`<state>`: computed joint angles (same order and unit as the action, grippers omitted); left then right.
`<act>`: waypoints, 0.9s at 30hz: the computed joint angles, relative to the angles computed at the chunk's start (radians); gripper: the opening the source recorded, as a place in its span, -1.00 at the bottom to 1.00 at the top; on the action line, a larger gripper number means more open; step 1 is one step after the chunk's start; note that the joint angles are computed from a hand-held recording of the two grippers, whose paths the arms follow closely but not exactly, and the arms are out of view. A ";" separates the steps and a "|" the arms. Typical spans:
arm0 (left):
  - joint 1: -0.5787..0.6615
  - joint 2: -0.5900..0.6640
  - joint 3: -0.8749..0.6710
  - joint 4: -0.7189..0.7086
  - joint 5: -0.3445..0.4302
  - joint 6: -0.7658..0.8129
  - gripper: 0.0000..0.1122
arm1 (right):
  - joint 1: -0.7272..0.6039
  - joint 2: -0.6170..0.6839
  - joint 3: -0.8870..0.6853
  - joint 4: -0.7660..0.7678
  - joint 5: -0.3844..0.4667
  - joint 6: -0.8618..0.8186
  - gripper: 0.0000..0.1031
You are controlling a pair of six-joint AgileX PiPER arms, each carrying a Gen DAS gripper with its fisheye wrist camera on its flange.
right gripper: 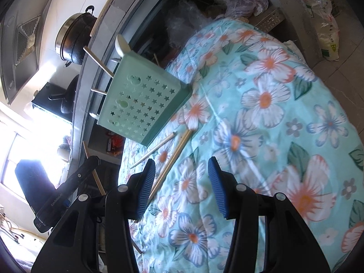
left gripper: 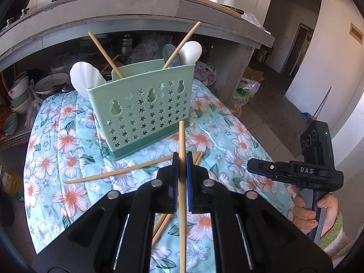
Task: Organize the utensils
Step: 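Lift the wooden chopstick upright with the left tool toward the green holder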
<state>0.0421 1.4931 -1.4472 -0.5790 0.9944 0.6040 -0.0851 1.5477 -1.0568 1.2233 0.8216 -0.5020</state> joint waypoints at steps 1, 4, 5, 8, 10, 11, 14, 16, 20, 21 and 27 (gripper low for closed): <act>0.004 -0.001 0.000 -0.003 0.001 0.001 -0.91 | 0.007 0.007 -0.009 -0.005 0.000 0.009 -0.07; 0.017 -0.001 0.000 -0.014 0.005 0.010 -0.91 | 0.022 0.029 -0.028 -0.006 0.008 0.024 -0.07; 0.021 -0.002 0.002 -0.018 0.006 0.013 -0.91 | 0.027 0.037 -0.036 -0.003 0.012 0.025 -0.03; 0.033 -0.007 0.007 -0.031 0.006 0.021 -0.91 | 0.054 0.068 -0.070 -0.003 0.020 0.033 0.02; 0.045 -0.013 0.013 -0.044 0.007 0.031 -0.91 | 0.071 0.094 -0.093 0.003 0.026 0.037 0.05; 0.050 -0.015 0.016 -0.050 0.008 0.036 -0.91 | 0.079 0.110 -0.105 0.004 0.029 0.044 0.06; 0.067 -0.025 0.026 -0.072 0.007 0.055 -0.91 | 0.088 0.150 -0.124 0.009 0.038 0.067 0.06; 0.080 -0.030 0.029 -0.086 0.011 0.066 -0.91 | 0.084 0.180 -0.125 0.033 0.057 0.070 0.06; 0.109 -0.037 0.039 -0.119 0.019 0.090 -0.91 | 0.070 0.236 -0.120 0.130 0.083 0.038 0.05; 0.117 -0.037 0.041 -0.127 0.023 0.096 -0.91 | 0.068 0.248 -0.124 0.147 0.086 0.036 0.06; 0.167 -0.029 0.050 -0.174 0.042 0.134 -0.91 | 0.094 0.313 -0.202 0.161 0.065 0.090 -0.07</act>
<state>0.2091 1.4639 -1.3968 -0.7534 1.0362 0.7377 0.0092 1.8608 -1.2583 1.3842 0.8865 -0.4121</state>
